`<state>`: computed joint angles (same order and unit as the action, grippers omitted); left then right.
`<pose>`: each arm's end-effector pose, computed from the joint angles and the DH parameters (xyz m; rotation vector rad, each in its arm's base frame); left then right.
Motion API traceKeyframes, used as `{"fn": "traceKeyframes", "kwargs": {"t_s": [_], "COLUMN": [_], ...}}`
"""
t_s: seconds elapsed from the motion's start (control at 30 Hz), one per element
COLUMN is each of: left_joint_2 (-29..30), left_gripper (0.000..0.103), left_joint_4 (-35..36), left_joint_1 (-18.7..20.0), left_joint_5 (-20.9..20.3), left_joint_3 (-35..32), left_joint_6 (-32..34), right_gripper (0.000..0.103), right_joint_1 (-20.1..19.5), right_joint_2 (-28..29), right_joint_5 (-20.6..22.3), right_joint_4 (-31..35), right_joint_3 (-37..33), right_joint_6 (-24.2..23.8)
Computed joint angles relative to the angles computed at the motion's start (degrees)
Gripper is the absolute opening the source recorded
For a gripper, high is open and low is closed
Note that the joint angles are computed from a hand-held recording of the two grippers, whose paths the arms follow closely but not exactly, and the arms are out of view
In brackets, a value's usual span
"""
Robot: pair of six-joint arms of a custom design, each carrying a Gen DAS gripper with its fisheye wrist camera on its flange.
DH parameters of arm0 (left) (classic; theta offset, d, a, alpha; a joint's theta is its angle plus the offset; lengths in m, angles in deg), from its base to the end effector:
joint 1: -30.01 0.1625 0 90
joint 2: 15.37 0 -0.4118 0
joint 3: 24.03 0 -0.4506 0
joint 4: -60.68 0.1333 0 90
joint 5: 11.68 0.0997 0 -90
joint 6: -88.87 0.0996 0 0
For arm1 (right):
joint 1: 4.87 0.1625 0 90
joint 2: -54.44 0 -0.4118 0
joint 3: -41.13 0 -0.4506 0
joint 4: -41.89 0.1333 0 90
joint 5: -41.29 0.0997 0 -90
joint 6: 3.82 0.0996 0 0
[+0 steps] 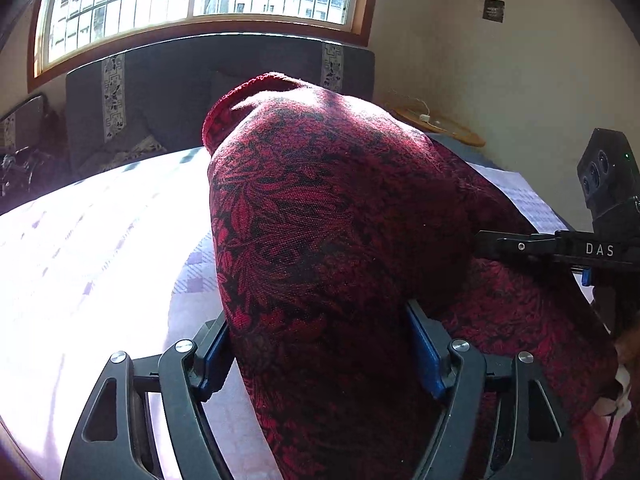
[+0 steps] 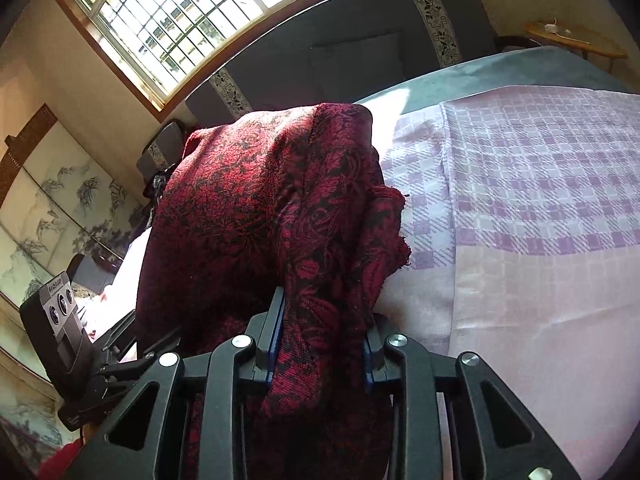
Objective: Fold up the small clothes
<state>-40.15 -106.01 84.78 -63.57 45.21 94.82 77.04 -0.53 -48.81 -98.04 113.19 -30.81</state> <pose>-0.3149 -0.7835 0.0064 0.6428 2.4173 -0.9130 0.0185 -0.8156 0.3377 0.4687 -2.8202 0.8026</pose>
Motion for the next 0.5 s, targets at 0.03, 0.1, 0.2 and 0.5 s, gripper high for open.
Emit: {"fn": "traceKeyframes", "kwargs": {"t_s": [0.03, 0.1, 0.2, 0.5], "left_joint_2": [-0.2, -0.5, -1.4, -6.7], "left_gripper": [0.073, 0.072, 0.068, 0.060], "left_joint_4": [-0.4, -0.8, -0.7, 1.4], "left_joint_1": [-0.1, 0.0, -0.1, 0.3], "left_joint_5": [0.1, 0.0, -0.5, -4.3], "left_joint_3": [0.4, 1.0, 1.9, 7.7], "left_joint_6": [0.0, -0.2, -1.3, -7.6], "right_gripper": [0.027, 0.027, 0.025, 0.025], "right_joint_1": [-0.1, -0.2, -0.7, -1.5], "right_joint_2": [0.0, -0.1, -0.8, -4.6], "right_joint_5": [0.2, 0.6, 2.4, 6.5], "right_joint_4": [0.3, 0.6, 1.6, 2.3], "right_joint_3": [-0.1, -0.2, 0.0, 4.2], "right_joint_6": [0.1, 0.4, 1.7, 1.9]}}
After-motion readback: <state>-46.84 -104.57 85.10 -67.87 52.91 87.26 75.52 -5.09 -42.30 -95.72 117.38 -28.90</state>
